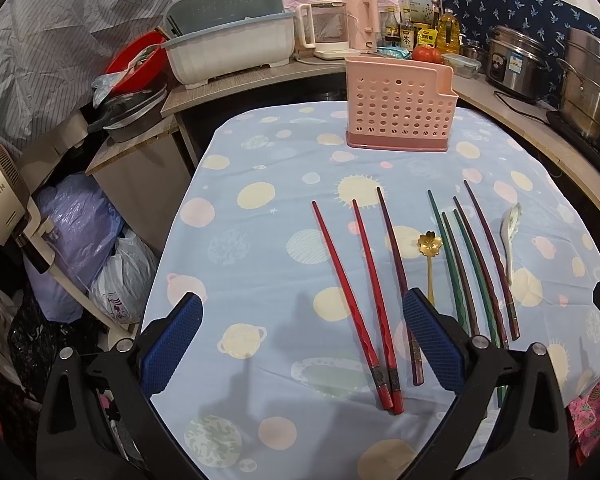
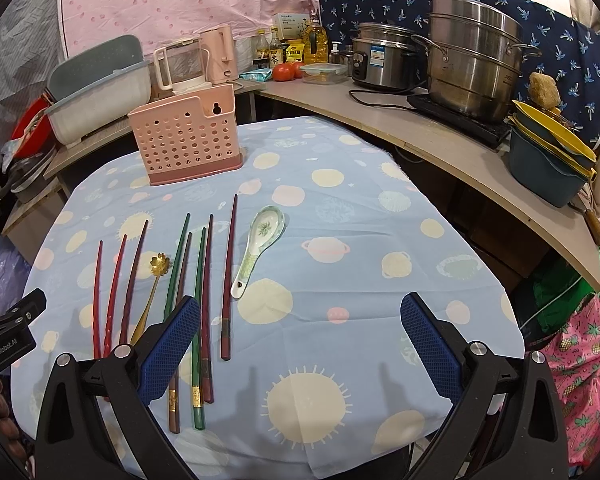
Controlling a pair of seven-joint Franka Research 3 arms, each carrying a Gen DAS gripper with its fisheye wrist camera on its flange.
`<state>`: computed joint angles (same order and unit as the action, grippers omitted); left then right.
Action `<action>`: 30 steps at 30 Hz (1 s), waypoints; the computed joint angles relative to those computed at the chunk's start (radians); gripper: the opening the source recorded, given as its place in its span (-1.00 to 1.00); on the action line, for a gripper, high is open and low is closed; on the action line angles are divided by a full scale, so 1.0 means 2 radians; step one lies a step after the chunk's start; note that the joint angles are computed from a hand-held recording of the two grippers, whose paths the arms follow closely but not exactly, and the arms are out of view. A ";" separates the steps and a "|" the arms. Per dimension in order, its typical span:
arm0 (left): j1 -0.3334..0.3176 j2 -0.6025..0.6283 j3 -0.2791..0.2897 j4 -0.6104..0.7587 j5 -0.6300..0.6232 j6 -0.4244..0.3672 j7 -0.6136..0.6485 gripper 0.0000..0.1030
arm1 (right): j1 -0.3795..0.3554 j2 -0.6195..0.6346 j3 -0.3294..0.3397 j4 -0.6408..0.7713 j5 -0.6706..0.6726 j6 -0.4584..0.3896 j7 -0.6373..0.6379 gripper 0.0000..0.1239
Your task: Organize utensils
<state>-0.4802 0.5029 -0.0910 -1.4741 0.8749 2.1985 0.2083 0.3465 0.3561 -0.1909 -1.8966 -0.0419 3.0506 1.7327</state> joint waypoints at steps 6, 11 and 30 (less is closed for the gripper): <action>0.000 0.000 0.000 0.000 0.000 0.000 0.000 0.86 | 0.002 0.001 -0.002 0.002 -0.001 0.000 0.002 0.55; 0.006 -0.002 0.000 -0.003 -0.007 0.007 0.002 0.86 | 0.005 0.004 -0.006 0.007 -0.003 -0.002 0.007 0.55; 0.031 0.044 -0.009 0.011 -0.095 0.030 0.065 0.72 | -0.012 0.027 0.011 0.027 0.009 -0.025 -0.005 0.55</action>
